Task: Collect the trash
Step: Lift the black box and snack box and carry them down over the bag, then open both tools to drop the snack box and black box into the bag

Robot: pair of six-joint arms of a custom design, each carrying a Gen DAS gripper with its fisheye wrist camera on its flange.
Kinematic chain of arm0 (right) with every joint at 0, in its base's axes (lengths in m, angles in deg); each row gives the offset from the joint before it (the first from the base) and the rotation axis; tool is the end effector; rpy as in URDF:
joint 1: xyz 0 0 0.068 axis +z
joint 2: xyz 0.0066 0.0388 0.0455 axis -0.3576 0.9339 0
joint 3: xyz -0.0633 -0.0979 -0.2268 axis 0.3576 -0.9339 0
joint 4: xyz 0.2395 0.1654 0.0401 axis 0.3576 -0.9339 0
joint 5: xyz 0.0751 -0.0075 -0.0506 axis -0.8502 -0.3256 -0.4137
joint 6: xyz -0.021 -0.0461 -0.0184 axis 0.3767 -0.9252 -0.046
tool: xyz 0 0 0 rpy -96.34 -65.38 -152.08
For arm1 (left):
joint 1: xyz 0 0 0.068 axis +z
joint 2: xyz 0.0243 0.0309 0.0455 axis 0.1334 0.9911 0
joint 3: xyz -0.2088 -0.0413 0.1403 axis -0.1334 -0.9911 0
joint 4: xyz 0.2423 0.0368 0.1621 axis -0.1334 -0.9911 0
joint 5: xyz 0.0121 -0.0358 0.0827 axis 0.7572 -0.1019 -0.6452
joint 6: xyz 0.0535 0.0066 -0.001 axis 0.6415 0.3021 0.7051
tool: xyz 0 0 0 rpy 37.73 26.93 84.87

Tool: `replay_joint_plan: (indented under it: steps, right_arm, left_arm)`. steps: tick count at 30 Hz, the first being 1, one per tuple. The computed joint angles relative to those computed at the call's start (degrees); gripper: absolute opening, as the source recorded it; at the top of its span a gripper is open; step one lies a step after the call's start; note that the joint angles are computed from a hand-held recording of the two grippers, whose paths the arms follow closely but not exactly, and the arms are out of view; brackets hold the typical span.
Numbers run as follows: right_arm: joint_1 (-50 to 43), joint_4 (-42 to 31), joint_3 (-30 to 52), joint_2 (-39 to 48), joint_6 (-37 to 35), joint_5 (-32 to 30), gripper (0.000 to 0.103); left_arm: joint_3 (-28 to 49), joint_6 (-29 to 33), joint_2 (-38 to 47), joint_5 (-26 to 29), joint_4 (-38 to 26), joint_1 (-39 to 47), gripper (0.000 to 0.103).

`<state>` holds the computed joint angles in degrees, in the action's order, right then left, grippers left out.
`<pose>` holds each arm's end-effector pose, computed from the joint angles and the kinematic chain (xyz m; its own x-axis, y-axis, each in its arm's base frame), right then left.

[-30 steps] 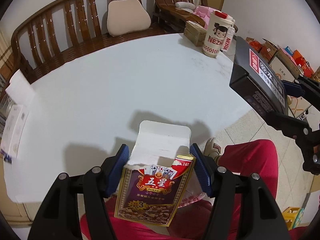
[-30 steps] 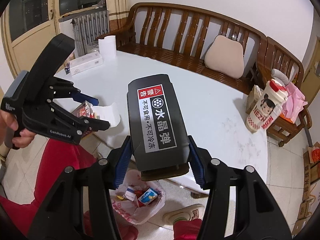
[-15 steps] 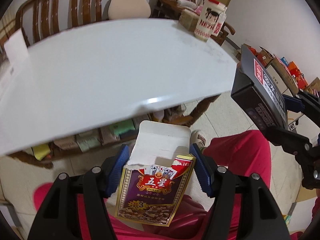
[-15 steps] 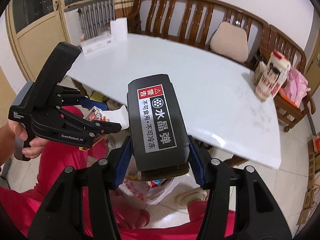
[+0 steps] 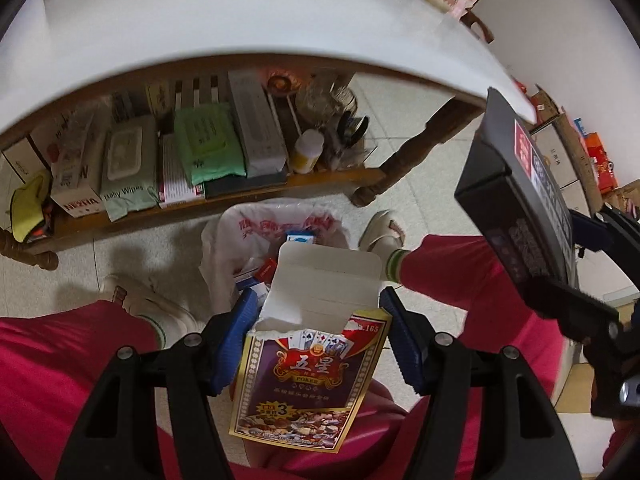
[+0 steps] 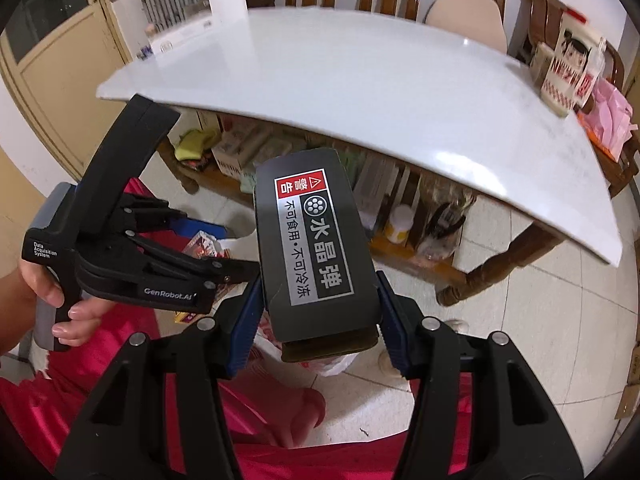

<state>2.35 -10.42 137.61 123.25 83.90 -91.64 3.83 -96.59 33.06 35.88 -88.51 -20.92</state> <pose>0.1807 0.0810 0.3293 -0.7581 -0.4415 -0.4800 -0.5121 0.8587 0.0189 0.2183 -0.1282 0.2669 -0.9565 0.1098 -0.2703 0.2007 0.9200 -0.3365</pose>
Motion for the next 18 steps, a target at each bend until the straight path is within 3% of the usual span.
replay_joint_plan:
  steps: [7, 18]
  right_arm:
    - [-0.11, 6.31, -8.39, 2.34, 1.49, 0.84, 0.053]
    - [-4.32, 17.58, -16.4, 13.77, 2.36, -0.61, 0.053]
  left_arm:
    - [-5.55, -1.37, 6.44, 2.52, 7.26, 1.66, 0.062]
    - [-5.97, -0.74, 17.22, 3.76, 12.65, 3.67, 0.062]
